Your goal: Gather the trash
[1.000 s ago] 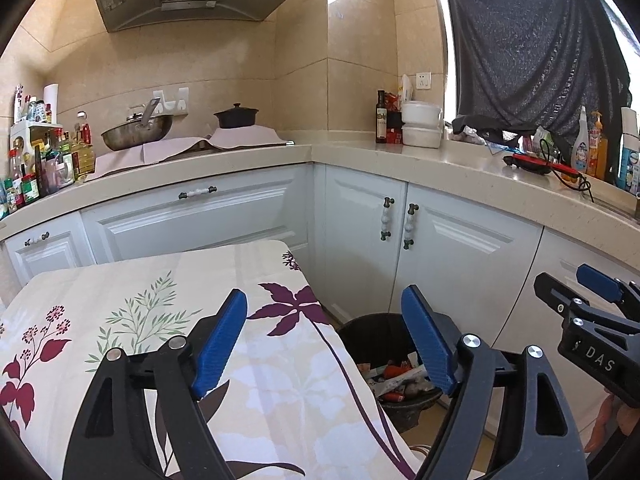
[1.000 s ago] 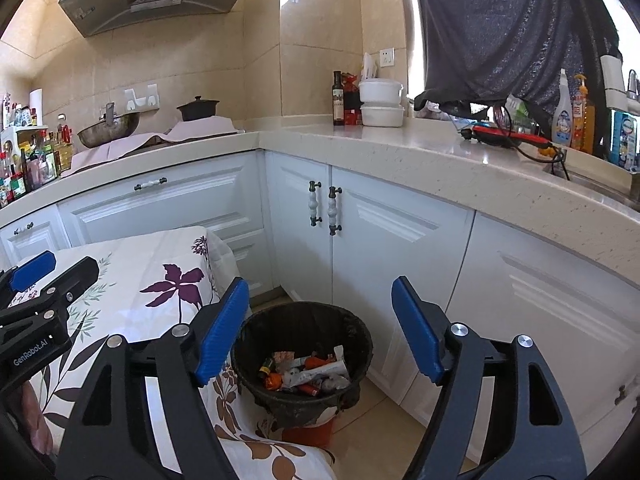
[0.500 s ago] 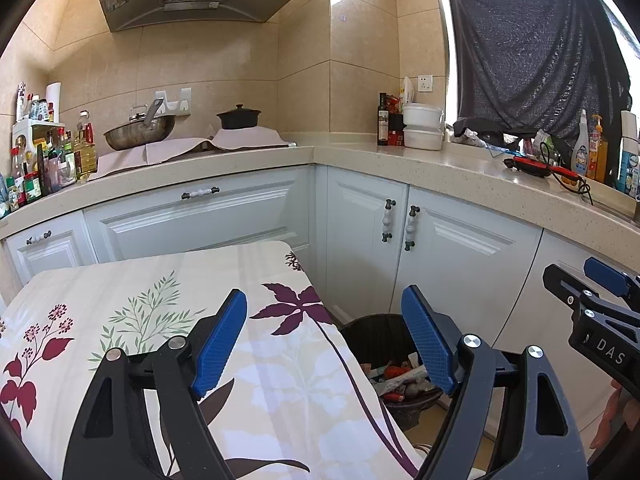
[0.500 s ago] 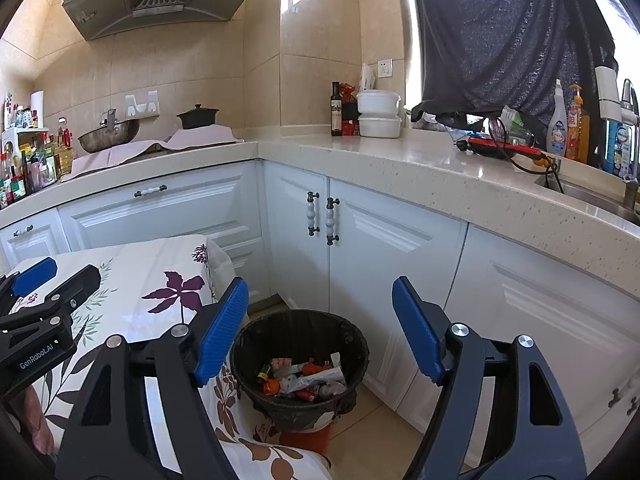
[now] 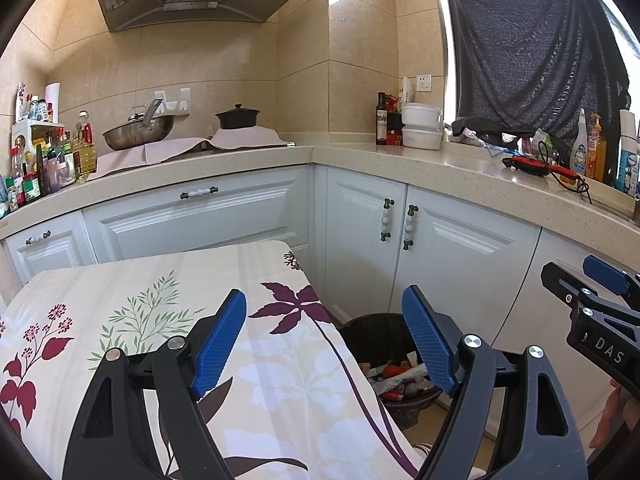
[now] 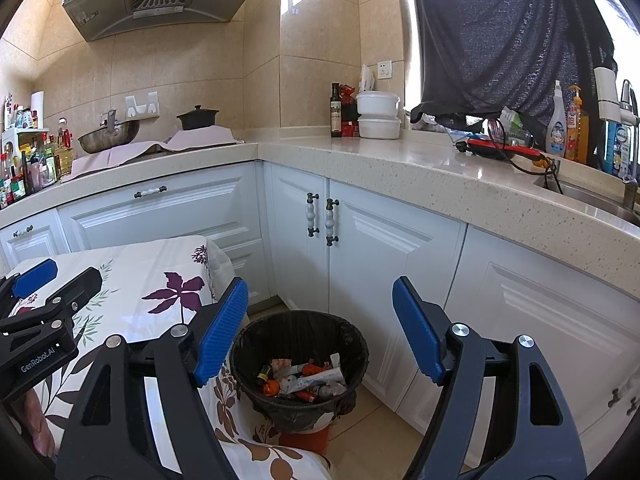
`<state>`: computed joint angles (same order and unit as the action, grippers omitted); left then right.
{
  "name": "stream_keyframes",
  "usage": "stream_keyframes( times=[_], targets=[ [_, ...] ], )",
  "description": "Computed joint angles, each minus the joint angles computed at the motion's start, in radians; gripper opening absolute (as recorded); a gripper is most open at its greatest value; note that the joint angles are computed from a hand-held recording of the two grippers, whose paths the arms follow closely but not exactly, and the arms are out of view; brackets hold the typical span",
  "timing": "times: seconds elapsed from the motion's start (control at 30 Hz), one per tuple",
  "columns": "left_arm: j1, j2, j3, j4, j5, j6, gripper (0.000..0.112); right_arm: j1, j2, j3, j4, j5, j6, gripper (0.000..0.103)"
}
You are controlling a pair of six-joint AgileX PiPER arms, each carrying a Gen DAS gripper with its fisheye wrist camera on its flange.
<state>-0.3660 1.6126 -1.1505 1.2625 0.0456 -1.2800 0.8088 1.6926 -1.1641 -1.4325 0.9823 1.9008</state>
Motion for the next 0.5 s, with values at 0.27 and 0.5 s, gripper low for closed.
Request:
stream_keyframes(
  times=[0.27, 0.5],
  targets=[
    [-0.002, -0.001, 0.001, -0.065, 0.001, 0.066, 0.078, -0.001, -0.001, 0.002, -0.003, -0.002, 0.003, 0.073],
    [0.0, -0.004, 0.006, -0.05, -0.003, 0.053, 0.078, -0.001, -0.001, 0.002, -0.003, -0.001, 0.003, 0.073]
  ],
)
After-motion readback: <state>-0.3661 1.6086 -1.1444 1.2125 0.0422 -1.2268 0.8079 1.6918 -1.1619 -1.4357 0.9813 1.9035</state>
